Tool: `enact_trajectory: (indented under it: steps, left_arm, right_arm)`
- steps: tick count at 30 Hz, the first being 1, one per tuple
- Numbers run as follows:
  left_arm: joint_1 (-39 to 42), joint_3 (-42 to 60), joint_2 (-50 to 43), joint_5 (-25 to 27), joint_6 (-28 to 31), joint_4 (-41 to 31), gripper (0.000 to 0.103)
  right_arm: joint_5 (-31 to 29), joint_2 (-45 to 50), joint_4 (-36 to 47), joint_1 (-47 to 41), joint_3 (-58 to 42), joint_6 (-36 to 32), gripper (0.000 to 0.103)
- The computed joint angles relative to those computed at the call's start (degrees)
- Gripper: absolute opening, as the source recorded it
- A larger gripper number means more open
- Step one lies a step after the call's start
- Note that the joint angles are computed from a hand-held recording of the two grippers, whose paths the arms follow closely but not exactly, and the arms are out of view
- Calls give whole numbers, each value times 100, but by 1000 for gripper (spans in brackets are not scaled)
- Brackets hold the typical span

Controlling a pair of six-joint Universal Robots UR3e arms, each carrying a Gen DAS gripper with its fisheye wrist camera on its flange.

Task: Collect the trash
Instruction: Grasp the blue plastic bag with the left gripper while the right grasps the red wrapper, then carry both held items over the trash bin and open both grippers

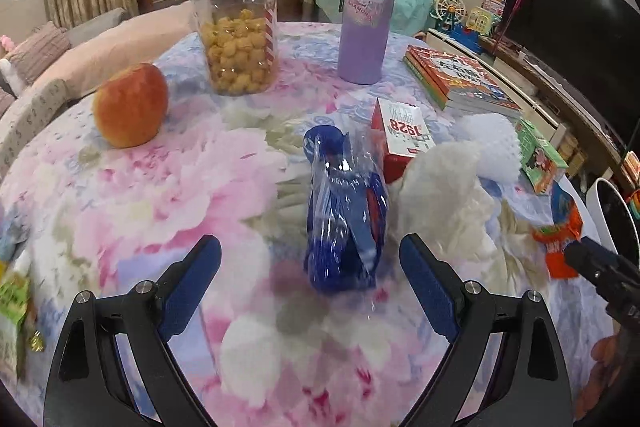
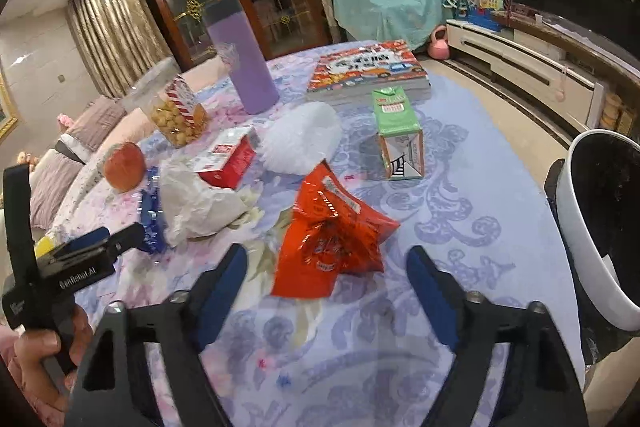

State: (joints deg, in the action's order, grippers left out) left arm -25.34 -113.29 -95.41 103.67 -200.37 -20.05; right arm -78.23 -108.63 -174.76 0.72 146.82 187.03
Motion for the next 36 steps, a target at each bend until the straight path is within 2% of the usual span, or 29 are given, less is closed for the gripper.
enact_trajectory:
  steps: [1, 2, 3, 4, 5, 7, 8, 9, 10, 17, 19, 21, 23, 25, 26, 27, 31, 32, 34, 35, 36]
  left_arm:
    - [87, -14, -44, -183, 82, 87, 86]
    - [140, -20, -71, -311, 124, 119, 81]
    - [198, -3, -111, -448, 159, 88, 69]
    - [234, 22, -132, -552, 184, 38, 54]
    - [301, -10, -137, -717, 217, 22, 46]
    - [321, -67, -111, -773, 212, 43, 39]
    - [313, -153, -46, -764, 203, 114, 37]
    - [311, -239, 48, -781, 197, 149, 36]
    - [296, -309, 149, -777, 181, 155, 34]
    - [172, -991, 1076, -771, 54, 118, 33]
    - [155, -1194, 1368, -807, -9, 71, 33]
    - [100, -1364, 1634, -803, -66, -6, 33]
    - [11, -1434, 1778, -785, -123, -82, 33]
    - [-76, -1450, 1850, -778, -187, -130, 33]
    - [-131, -1446, 1884, -777, -230, -156, 33]
    - [-187, -1436, 1906, -783, -258, -169, 33]
    - [-460, -1275, 1776, -746, -367, -218, 33]
    - [-529, -1211, 1704, -734, -388, -227, 33]
    - [-637, -1119, 1596, -727, -436, -241, 33]
    - [-686, -1092, 1562, -761, -460, -226, 33]
    - [-750, -1051, 1520, -758, -495, -219, 33]
  right_arm:
    - [4, 119, -22, -10, -43, -13, 67]
    - [-8, 205, -23, -10, -79, -20, 58]
    - [-27, 321, -25, -4, -129, -31, 50]
    - [8, 364, -17, -32, -139, -56, 47]
    - [84, 357, -2, -95, -105, -93, 41]
    - [192, 294, 62, -199, -50, -161, 25]
    - [246, 282, 88, -237, -35, -179, 8]
    - [441, 189, 207, -368, 13, -241, 3]
    - [645, 78, 300, -506, 83, -319, 3]
    - [836, -514, 550, -548, 271, -432, 0]
    - [613, -558, 572, -381, 204, -389, 1]
    - [432, -609, 486, -261, 172, -301, 9]
    - [413, -572, 447, -253, 112, -236, 13]
    - [364, -315, 278, -186, -15, -143, 27]
    - [319, -120, 195, -128, -125, -117, 40]
    - [335, 100, 65, -95, -235, -100, 44]
    - [139, 847, -301, 69, -668, 21, 43]
    - [183, 1055, -372, 55, -780, -3, 39]
    - [226, 1333, -361, 52, -959, -86, 20]
    - [249, 1413, -303, 43, -1020, -128, 4]
    - [237, 1448, -285, 31, -1024, -135, 4]
